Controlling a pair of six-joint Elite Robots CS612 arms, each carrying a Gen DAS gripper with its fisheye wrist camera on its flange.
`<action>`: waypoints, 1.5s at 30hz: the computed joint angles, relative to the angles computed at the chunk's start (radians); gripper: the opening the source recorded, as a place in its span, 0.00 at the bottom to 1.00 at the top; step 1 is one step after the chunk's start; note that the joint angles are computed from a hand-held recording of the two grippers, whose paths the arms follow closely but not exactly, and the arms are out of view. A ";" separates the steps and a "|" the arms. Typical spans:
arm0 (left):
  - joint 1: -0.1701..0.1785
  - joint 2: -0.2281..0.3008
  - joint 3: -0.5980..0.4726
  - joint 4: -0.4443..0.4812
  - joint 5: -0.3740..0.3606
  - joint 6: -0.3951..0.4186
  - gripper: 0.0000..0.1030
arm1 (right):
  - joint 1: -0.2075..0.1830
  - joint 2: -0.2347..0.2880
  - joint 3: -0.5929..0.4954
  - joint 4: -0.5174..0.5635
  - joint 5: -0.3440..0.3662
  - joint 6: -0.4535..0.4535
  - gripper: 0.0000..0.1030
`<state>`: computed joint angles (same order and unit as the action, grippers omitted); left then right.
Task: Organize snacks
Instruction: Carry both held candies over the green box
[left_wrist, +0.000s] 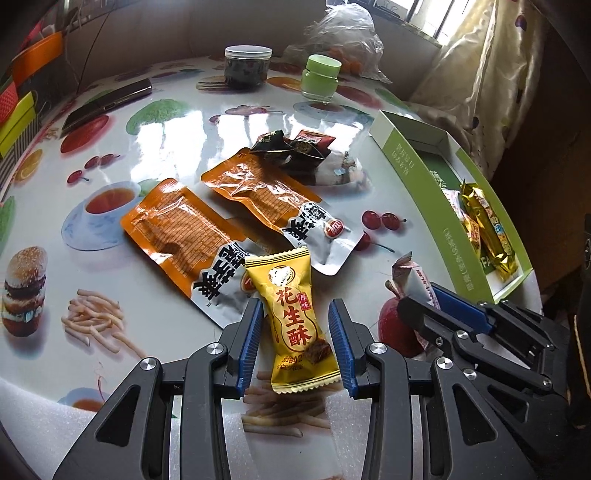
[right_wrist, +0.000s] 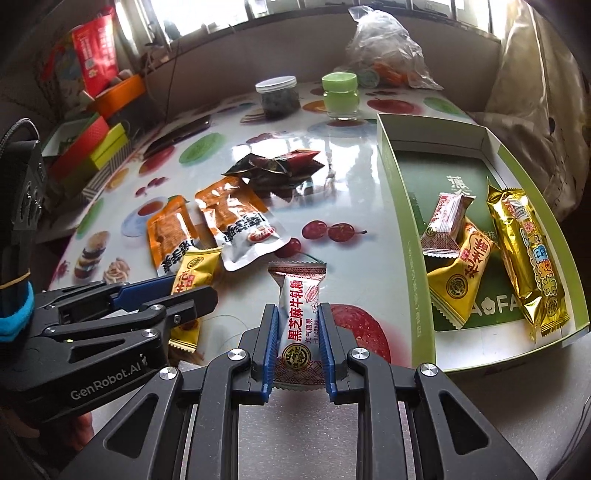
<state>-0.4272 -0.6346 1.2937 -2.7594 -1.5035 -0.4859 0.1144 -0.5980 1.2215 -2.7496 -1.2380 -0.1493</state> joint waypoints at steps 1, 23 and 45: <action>-0.002 0.000 0.001 0.000 0.009 0.000 0.37 | 0.000 0.000 0.001 -0.002 0.000 0.002 0.20; -0.021 -0.027 0.052 -0.068 0.120 0.017 0.24 | -0.006 -0.031 0.067 -0.119 -0.011 0.049 0.20; -0.049 -0.071 0.097 -0.211 0.149 0.090 0.24 | -0.021 -0.077 0.141 -0.258 -0.031 0.099 0.20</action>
<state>-0.4759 -0.7058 1.3911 -2.9706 -1.3548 -0.3960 0.0930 -0.6753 1.3623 -3.0075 -1.2693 -0.0501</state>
